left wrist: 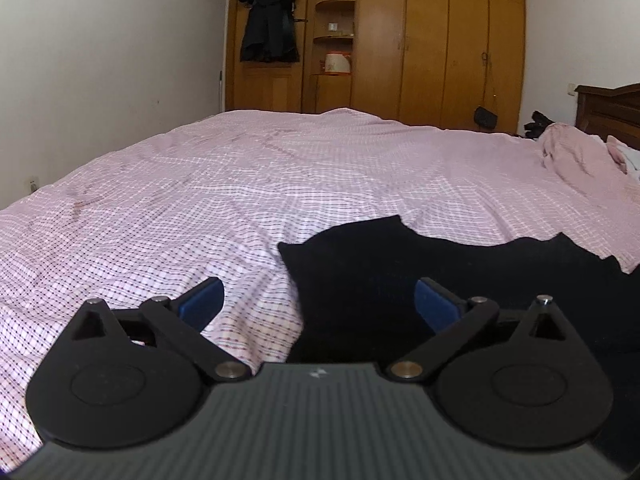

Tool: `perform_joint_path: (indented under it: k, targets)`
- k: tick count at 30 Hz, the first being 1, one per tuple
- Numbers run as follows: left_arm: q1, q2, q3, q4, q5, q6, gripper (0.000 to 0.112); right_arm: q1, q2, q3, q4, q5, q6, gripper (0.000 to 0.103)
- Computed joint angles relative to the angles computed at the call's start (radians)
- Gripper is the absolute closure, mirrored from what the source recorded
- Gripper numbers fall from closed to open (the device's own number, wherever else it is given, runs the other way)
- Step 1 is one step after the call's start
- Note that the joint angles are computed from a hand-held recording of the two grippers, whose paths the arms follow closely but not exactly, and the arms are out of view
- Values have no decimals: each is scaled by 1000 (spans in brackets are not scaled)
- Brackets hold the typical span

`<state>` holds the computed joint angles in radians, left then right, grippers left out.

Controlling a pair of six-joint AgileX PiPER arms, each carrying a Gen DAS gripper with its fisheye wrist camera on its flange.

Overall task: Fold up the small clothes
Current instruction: 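Raise the held sleeve cuff higher with the right tool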

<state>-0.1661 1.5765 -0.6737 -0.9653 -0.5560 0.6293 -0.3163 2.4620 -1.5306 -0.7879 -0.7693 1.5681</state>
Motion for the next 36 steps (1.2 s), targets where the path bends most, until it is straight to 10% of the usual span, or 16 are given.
perform_joint_path:
  k: [9, 16, 30, 36]
  targets:
    - [91, 21, -35, 17, 60, -103, 9, 11, 28, 27, 178, -101, -134, 59]
    - [69, 14, -12, 26, 7, -88, 9, 18, -8, 76, 248, -44, -146, 89]
    - [153, -45, -70, 1, 201, -35, 9, 145, -484, 308, 531, 241, -716, 92]
    - [195, -90, -46, 86, 256, -150, 9, 282, -548, 101, 586, 486, -878, 92]
